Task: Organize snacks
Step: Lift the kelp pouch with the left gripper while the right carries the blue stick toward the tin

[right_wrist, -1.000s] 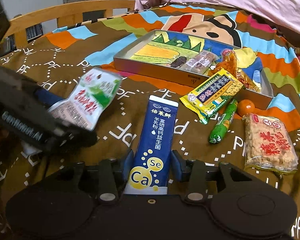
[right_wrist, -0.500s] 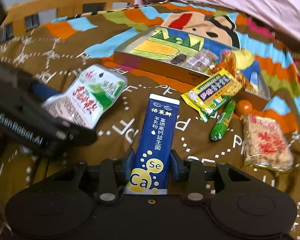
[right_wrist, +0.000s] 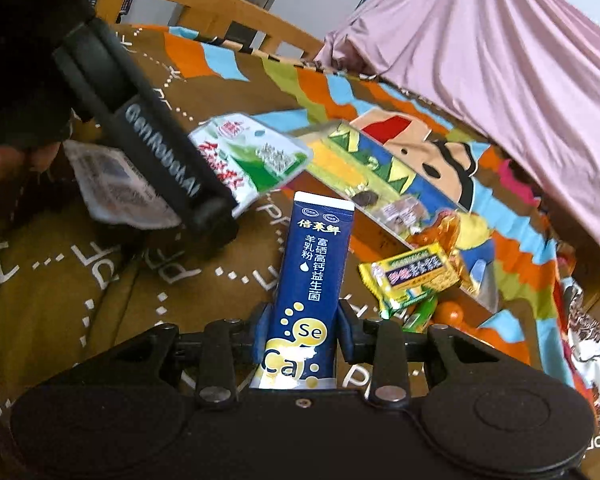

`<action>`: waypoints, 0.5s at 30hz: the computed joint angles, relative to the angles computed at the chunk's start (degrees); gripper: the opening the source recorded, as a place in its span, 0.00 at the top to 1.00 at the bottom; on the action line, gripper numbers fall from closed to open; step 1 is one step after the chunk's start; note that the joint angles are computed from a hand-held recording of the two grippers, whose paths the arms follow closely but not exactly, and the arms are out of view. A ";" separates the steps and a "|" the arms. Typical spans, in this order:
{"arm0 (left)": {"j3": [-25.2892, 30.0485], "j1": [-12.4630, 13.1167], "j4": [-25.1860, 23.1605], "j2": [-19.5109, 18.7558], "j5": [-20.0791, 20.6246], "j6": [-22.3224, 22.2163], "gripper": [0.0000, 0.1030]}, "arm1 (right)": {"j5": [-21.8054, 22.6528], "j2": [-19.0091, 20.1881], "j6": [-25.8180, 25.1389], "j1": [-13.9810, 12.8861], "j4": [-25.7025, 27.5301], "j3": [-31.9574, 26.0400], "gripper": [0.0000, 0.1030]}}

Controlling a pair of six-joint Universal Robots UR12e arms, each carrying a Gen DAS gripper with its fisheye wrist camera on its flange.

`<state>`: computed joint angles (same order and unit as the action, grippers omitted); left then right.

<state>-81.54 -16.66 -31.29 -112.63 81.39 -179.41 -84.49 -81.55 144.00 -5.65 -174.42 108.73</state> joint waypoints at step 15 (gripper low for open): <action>0.14 0.52 9.83 -0.16 1.21 -5.27 0.06 | 2.17 0.94 0.55 -1.34 -11.53 -1.09 0.65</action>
<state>-81.40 -16.14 -21.47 -112.78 82.60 -184.68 -82.32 -80.62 144.55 -6.99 -185.96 107.63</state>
